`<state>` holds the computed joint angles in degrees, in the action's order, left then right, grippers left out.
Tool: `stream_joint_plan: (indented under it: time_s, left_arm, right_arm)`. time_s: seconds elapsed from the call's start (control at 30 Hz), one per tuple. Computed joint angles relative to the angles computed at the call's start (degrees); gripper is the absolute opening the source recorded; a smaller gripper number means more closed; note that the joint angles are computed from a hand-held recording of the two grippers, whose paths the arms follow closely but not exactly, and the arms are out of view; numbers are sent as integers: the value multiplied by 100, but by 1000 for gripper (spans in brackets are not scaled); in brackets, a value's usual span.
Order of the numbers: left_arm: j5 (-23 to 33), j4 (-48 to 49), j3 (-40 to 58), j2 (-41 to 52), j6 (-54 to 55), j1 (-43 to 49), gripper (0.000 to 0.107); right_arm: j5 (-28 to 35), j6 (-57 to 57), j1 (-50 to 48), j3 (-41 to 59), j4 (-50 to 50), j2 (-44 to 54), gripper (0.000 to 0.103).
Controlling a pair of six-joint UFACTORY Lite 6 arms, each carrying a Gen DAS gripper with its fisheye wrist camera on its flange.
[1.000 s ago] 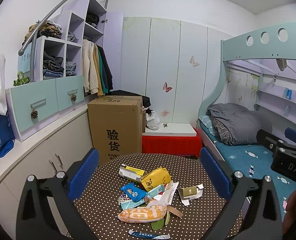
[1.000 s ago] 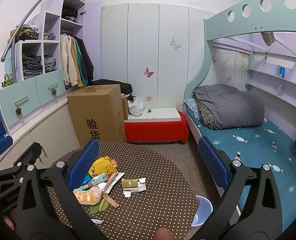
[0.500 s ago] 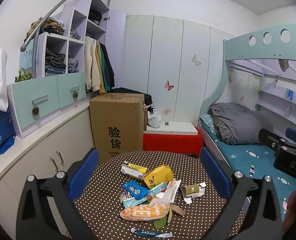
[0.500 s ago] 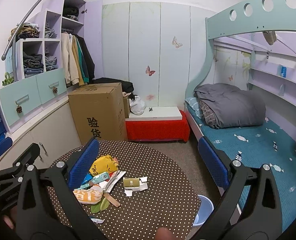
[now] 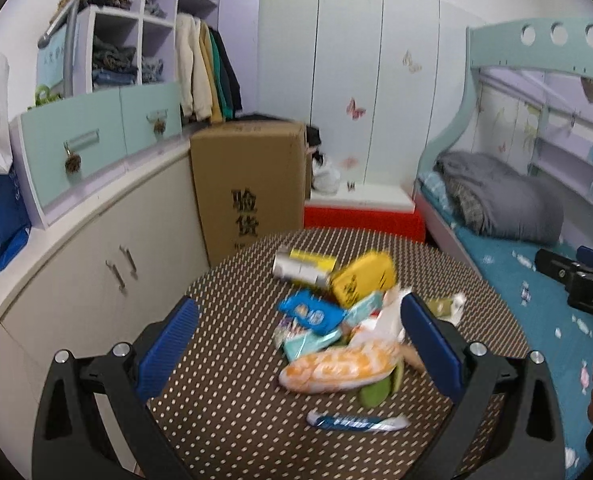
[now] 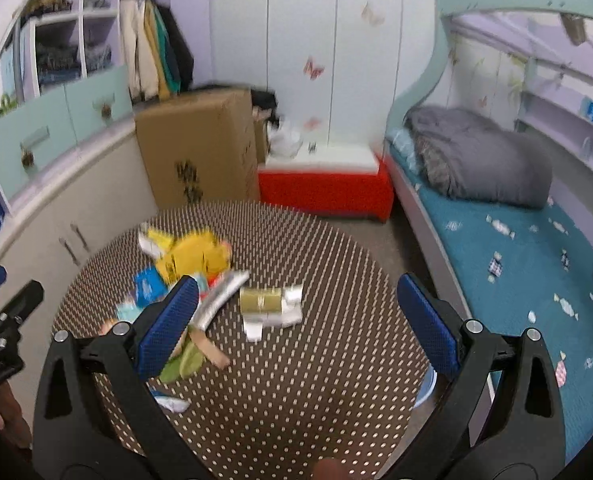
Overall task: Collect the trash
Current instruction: 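Grasp the blue-white tube with the right gripper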
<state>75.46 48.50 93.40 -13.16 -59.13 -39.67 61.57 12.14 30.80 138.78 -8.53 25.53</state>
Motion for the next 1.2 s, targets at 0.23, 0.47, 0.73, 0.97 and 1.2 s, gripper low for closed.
stream_joint_plan:
  time_s: [0.23, 0.47, 0.73, 0.97, 1.2]
  left_arm:
    - [-1062, -992, -1531, -779, 706, 1007, 99]
    - [-1458, -1608, -2567, -1388, 1685, 1901, 99]
    - [-1642, -2156, -2948, -1680, 2444, 2563, 99]
    - [-2137, -2256, -2528, -924, 3214, 2379, 99]
    - [-2708, -2305, -1964, 209, 4358, 2014, 99]
  right_arm:
    - [-675, -689, 291, -1957, 888, -384, 97]
    - [-992, -2299, 949, -3055, 2097, -436, 92]
    - [-871, -2811, 1628, -2509, 1845, 349, 51]
    - [-912, -3382, 1282, -3655, 2194, -645, 14]
    - [-762, -3649, 299, -4525, 2493, -1466, 14]
